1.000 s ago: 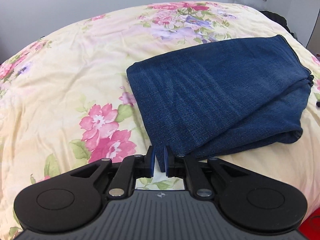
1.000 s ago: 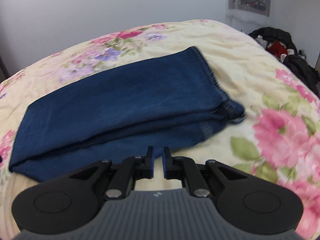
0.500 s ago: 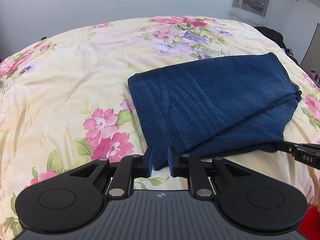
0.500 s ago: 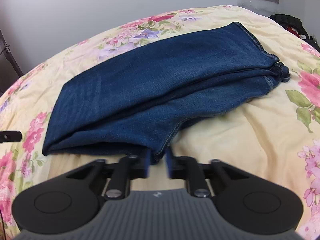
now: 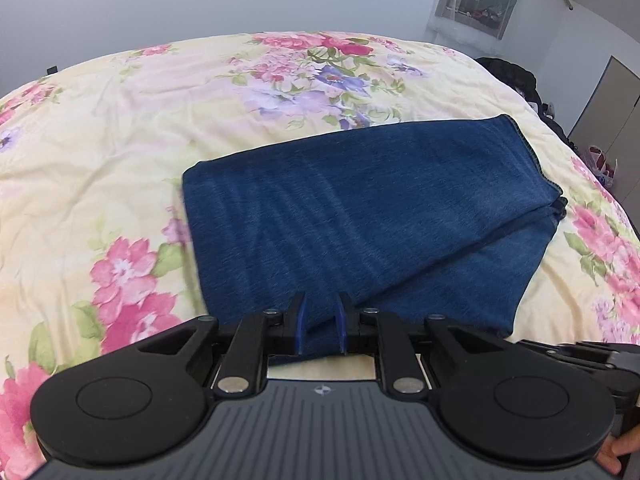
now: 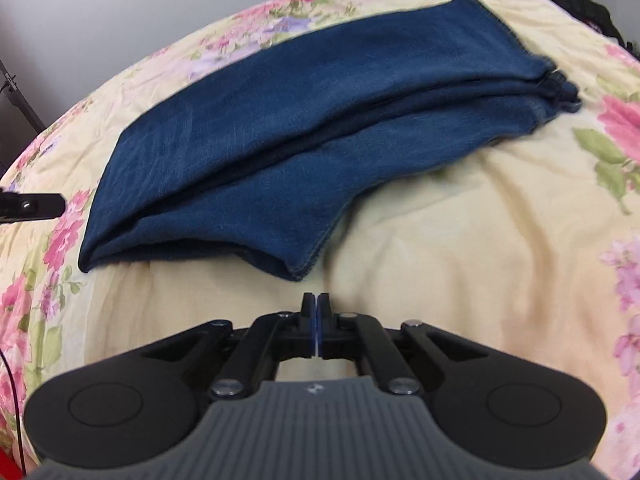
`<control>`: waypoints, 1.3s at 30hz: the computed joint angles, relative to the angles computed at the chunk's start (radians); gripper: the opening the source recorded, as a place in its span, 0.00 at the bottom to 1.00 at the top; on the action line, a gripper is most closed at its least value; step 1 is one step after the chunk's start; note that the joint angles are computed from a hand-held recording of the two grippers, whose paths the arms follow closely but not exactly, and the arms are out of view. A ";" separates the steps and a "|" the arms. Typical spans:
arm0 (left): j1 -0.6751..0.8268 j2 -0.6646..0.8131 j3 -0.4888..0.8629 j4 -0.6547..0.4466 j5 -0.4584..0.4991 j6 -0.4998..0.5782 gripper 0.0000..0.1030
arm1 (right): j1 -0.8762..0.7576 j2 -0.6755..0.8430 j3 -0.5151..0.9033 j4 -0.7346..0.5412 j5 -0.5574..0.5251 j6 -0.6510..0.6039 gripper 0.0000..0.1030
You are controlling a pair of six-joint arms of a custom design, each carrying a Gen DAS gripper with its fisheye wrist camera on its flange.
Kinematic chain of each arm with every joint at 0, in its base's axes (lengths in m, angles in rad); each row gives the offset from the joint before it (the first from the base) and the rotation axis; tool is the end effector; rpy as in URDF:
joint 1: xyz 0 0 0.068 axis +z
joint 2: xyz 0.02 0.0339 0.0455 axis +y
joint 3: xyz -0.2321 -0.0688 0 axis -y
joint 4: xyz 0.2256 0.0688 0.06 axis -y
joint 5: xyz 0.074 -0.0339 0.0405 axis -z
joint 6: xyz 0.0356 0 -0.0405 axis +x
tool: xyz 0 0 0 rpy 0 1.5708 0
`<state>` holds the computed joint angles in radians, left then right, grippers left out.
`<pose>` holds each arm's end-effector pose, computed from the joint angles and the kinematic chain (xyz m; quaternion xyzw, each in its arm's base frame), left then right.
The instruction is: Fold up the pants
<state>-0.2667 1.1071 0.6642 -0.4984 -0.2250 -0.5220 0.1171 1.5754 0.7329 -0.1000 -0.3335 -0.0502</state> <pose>0.2044 -0.0476 0.1908 -0.1548 0.9328 -0.0196 0.3250 0.2760 0.0442 0.1301 -0.1295 0.9303 0.1680 0.2993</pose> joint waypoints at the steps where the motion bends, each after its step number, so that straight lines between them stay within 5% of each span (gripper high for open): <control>1: -0.007 0.039 0.022 0.018 -0.009 -0.005 0.19 | -0.036 -0.017 -0.001 0.002 -0.025 0.003 0.01; 2: -0.014 0.076 0.043 0.035 -0.019 -0.009 0.19 | -0.072 -0.023 0.006 0.006 -0.049 0.005 0.01; 4: -0.020 0.149 0.088 0.071 -0.024 -0.010 0.18 | -0.165 -0.014 0.037 0.025 -0.116 0.021 0.27; 6: -0.027 0.231 0.137 0.116 -0.031 -0.008 0.18 | -0.251 0.045 0.100 0.045 -0.176 0.060 0.40; 11: -0.015 0.450 0.283 0.189 -0.019 0.053 0.18 | -0.412 0.334 0.425 -0.005 -0.298 0.230 0.42; 16: 0.020 0.641 0.444 0.225 0.006 0.108 0.18 | -0.439 0.595 0.749 -0.020 -0.326 0.352 0.55; 26: 0.092 0.924 0.729 0.278 0.042 0.177 0.18 | -0.403 1.002 1.258 -0.105 -0.343 0.493 0.52; 34: 0.111 1.130 0.939 0.280 0.060 0.237 0.18 | -0.406 0.968 1.198 0.007 -0.392 0.461 0.25; 39: 0.096 1.202 1.012 0.242 0.025 0.246 0.18 | -0.391 0.907 1.179 0.012 -0.389 0.417 0.21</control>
<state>-0.1706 2.3088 1.6767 -0.2561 -0.2003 -0.2764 -0.2741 2.4823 1.9117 -0.0876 -0.7228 0.3664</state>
